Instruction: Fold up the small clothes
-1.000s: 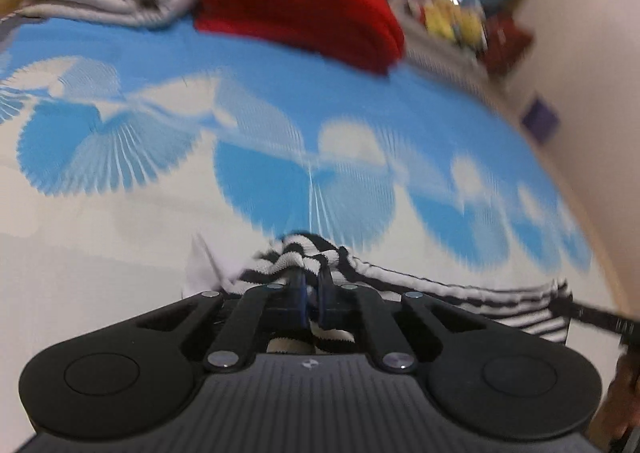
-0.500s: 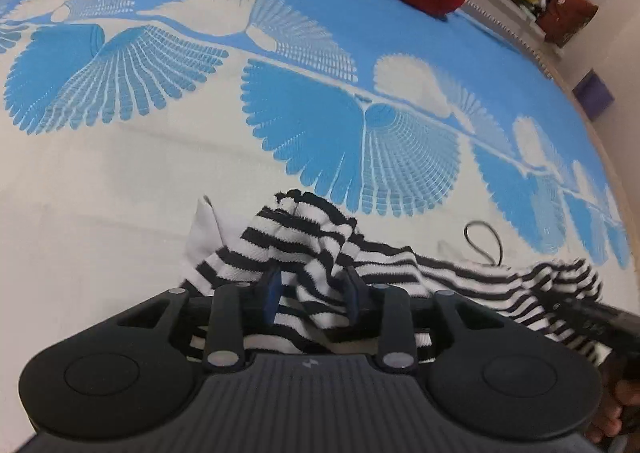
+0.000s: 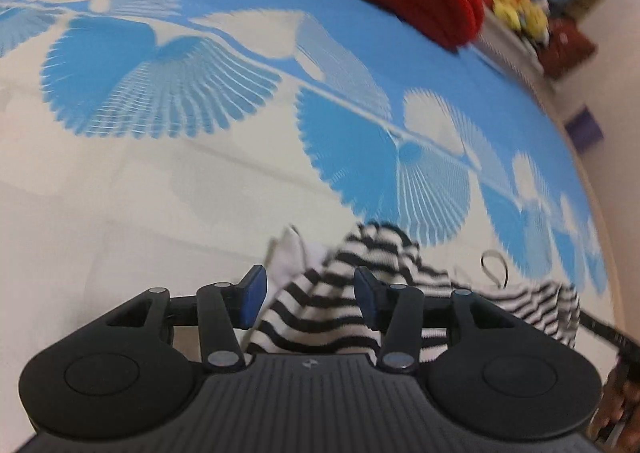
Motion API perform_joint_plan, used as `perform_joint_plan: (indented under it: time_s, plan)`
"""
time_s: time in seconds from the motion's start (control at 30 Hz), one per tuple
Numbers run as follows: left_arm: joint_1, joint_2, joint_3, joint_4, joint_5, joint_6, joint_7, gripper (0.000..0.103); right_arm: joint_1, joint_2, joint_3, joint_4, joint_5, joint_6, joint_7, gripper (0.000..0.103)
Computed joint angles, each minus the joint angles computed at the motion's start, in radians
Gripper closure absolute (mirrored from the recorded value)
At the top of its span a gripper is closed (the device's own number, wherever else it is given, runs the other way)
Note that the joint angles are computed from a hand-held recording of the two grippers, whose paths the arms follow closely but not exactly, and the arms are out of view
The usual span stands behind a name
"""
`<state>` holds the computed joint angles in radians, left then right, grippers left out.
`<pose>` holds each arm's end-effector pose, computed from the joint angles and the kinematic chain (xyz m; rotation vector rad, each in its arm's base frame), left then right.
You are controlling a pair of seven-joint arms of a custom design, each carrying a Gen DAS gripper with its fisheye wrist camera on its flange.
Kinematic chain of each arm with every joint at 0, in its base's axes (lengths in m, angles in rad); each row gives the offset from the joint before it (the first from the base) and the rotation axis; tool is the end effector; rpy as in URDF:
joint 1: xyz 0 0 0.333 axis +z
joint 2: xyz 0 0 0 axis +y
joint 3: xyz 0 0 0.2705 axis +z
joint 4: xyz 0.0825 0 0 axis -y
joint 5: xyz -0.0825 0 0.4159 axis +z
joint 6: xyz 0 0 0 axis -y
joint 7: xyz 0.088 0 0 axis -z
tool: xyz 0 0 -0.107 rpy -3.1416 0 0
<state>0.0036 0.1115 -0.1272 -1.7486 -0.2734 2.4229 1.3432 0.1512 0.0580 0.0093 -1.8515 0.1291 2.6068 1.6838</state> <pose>0.6608 -0.0802 0.5103 -2.2944 1.7578 -0.8939 0.6459 0.1017 0.5122 -1.7249 1.7952 -0.4402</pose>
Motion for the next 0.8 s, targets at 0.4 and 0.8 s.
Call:
perform_joint_plan:
  time_s: [0.4, 0.8]
  plan:
    - [-0.026, 0.055, -0.003, 0.046, 0.135, 0.062, 0.009, 0.099, 0.032, 0.109, 0.001, 0.123, -0.131, -0.081, 0.044, 0.100]
    - [-0.044, 0.105, 0.013, 0.109, 0.362, 0.028, -0.182, 0.097, 0.097, 0.174, -0.079, 0.168, -0.511, 0.182, 0.502, 0.103]
